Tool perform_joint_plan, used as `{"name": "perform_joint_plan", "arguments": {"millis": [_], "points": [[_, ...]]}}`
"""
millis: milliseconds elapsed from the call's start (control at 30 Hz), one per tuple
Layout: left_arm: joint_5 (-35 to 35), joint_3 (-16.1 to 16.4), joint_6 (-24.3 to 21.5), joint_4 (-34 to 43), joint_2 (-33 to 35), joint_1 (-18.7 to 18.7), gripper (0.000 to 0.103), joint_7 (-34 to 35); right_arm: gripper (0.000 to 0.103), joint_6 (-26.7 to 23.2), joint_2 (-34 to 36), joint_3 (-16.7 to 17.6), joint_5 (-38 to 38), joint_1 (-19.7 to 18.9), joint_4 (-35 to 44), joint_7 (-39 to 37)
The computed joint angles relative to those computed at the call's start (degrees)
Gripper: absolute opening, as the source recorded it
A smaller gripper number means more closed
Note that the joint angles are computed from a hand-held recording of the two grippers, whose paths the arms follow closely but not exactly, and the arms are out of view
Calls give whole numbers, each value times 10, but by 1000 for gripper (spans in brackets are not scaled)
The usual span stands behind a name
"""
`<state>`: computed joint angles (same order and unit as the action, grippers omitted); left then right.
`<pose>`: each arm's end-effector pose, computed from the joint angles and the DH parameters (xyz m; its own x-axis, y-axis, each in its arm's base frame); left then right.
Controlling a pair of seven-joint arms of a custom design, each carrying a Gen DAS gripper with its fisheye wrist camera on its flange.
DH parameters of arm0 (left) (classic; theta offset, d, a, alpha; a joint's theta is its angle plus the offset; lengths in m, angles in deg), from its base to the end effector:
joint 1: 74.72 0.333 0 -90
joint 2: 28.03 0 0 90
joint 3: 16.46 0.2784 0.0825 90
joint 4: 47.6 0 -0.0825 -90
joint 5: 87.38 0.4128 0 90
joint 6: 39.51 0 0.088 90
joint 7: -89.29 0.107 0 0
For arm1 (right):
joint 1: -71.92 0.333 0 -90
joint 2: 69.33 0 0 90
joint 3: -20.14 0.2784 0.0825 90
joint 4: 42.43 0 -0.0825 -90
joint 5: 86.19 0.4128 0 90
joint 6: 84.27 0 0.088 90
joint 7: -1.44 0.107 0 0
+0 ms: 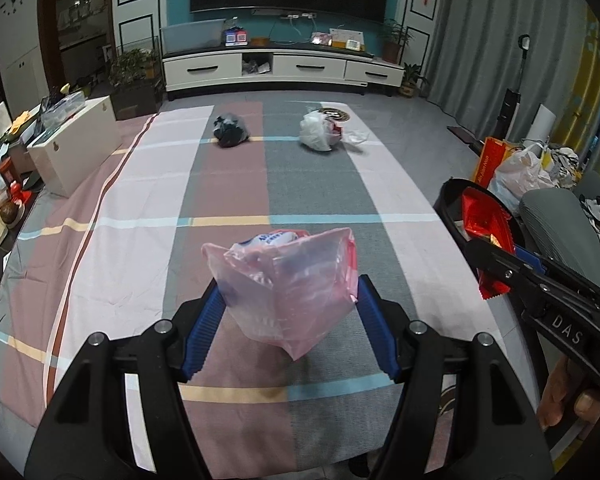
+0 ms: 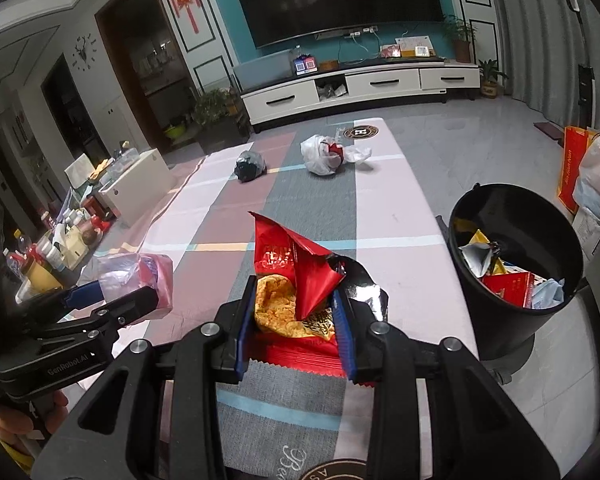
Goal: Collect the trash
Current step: 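Carry the pink bag and red snack packet toward the bin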
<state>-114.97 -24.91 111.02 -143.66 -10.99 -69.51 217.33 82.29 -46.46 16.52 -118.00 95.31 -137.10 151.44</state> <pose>0.7059 -0.0190 0.4565 -0.3693 -0.9276 0.0569 -0.6939 0.2345 -0.6808 0.6670 0.2800 0.4276 -0.0634 -0.9559 -0.2868 -0.6325 0.2608 -0.7294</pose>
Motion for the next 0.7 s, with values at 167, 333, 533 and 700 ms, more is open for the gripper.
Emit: {"name": "perform_joint_plan", "arguments": {"millis": [167, 333, 533, 700], "points": [[-7, -7, 3, -6, -9, -3, 66, 17, 35, 15, -21, -20, -31, 10, -27, 41], [-10, -10, 9, -10, -16, -11, 67, 32, 35, 26, -40, -31, -67, 11, -52, 86], [-5, -12, 13, -3, -12, -21, 67, 38, 35, 35, -63, -41, -119, 7, -80, 146], [0, -16, 14, 4, -8, -30, 67, 45, 36, 37, -87, -43, -173, -2, -106, 206]]}}
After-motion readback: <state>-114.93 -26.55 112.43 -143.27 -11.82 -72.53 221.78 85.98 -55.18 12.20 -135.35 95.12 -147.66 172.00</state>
